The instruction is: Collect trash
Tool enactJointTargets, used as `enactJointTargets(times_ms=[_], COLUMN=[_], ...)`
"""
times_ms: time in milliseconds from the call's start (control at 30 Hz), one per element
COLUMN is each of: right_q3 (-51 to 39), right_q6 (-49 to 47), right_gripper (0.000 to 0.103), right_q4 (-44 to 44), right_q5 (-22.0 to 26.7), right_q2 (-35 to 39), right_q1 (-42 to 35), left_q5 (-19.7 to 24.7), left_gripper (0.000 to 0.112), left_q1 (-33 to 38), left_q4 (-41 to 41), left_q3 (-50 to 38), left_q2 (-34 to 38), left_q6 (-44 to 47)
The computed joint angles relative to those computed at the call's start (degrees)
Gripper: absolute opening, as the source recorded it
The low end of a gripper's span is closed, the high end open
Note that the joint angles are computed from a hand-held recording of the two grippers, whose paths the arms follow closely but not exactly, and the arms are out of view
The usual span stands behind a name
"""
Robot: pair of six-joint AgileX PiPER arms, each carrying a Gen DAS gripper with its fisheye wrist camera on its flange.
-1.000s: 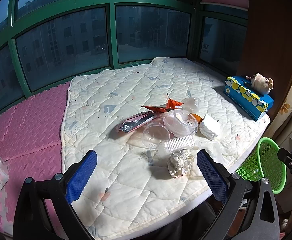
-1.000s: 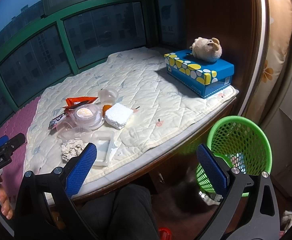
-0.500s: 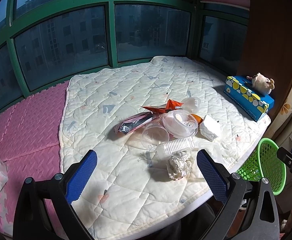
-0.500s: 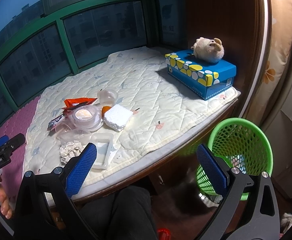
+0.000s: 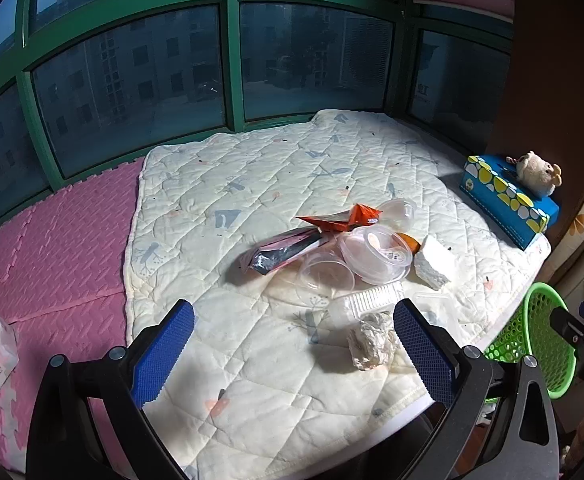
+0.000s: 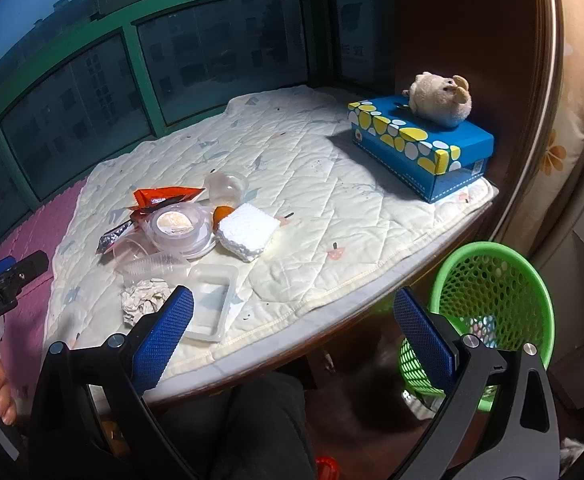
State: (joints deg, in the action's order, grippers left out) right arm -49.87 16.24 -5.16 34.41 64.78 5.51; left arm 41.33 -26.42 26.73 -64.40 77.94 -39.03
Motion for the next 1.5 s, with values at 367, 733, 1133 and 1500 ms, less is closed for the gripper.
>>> enactJointTargets(times_ms=[367, 733, 1133, 1500], right_q3=[-1.3, -1.0, -6.4, -8.8], right_q6=[1.3, 3.5, 3.7, 4.7], right_gripper=[0.099, 0.099, 0.098, 0.083], right_q4=[-1.7, -2.9, 0.9, 0.7], right_q5=[-2.3, -5.7, -6.0, -5.1], right_q2=[5.0, 12.6, 22.8, 27.4], right_q1=[7.3, 11.5, 11.0, 10.9], left_q5=[-0.2, -1.6, -2.4, -3.6], left_gripper=[0.097, 0.097, 0.097, 0.097], left_q1=[4.2, 8.9, 10.7, 12.3], left_q4=[-3.1, -8.6, -12.0, -15.8], left_q3=[-2.5, -3.4, -3.6, -1.9], left_q2=[2.0, 3.8, 5.6, 5.7], left_q6=[4.1, 9.5, 12.4, 15.4])
